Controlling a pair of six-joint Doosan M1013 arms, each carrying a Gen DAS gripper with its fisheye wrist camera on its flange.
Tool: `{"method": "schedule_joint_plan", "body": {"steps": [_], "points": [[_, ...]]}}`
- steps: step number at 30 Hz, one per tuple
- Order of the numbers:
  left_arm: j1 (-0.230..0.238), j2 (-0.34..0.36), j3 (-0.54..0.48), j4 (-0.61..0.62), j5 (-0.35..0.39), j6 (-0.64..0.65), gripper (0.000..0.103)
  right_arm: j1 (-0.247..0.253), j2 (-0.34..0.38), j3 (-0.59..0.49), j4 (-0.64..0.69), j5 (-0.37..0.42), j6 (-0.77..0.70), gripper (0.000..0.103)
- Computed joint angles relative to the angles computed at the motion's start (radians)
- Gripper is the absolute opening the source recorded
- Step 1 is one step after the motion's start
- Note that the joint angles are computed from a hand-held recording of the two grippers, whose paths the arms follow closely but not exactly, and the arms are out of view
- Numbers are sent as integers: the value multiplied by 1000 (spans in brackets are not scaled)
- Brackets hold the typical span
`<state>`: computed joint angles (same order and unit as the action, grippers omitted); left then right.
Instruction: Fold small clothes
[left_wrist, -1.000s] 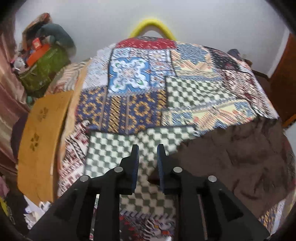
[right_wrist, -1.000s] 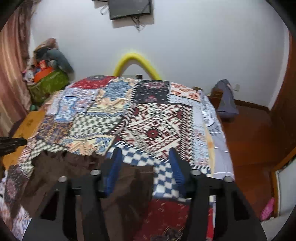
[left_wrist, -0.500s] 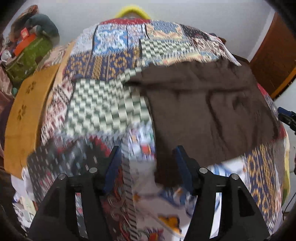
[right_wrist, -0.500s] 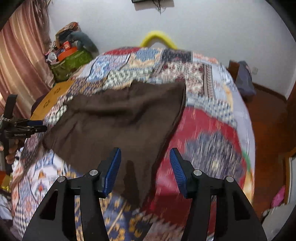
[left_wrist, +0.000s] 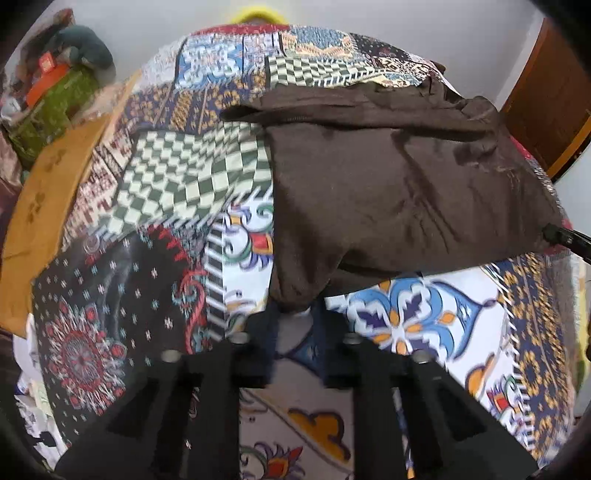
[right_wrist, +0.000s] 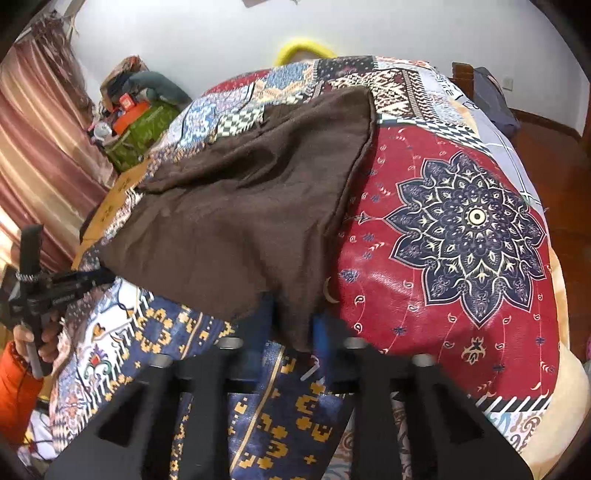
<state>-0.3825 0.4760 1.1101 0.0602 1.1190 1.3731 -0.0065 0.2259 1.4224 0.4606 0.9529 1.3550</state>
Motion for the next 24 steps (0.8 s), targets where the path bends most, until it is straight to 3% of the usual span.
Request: {"method": "schedule_joint_plan", "body": {"steps": [5, 10, 24], "points": [[-8, -27, 27, 35, -47, -8, 6, -3, -36, 29, 17, -35, -30, 8], [-11, -88, 87, 50, -79, 32, 6, -7, -62, 50, 20, -14, -60, 7], [-23, -203, 246, 74, -75, 62, 6, 20, -124, 140, -22, 3, -55, 7]]}}
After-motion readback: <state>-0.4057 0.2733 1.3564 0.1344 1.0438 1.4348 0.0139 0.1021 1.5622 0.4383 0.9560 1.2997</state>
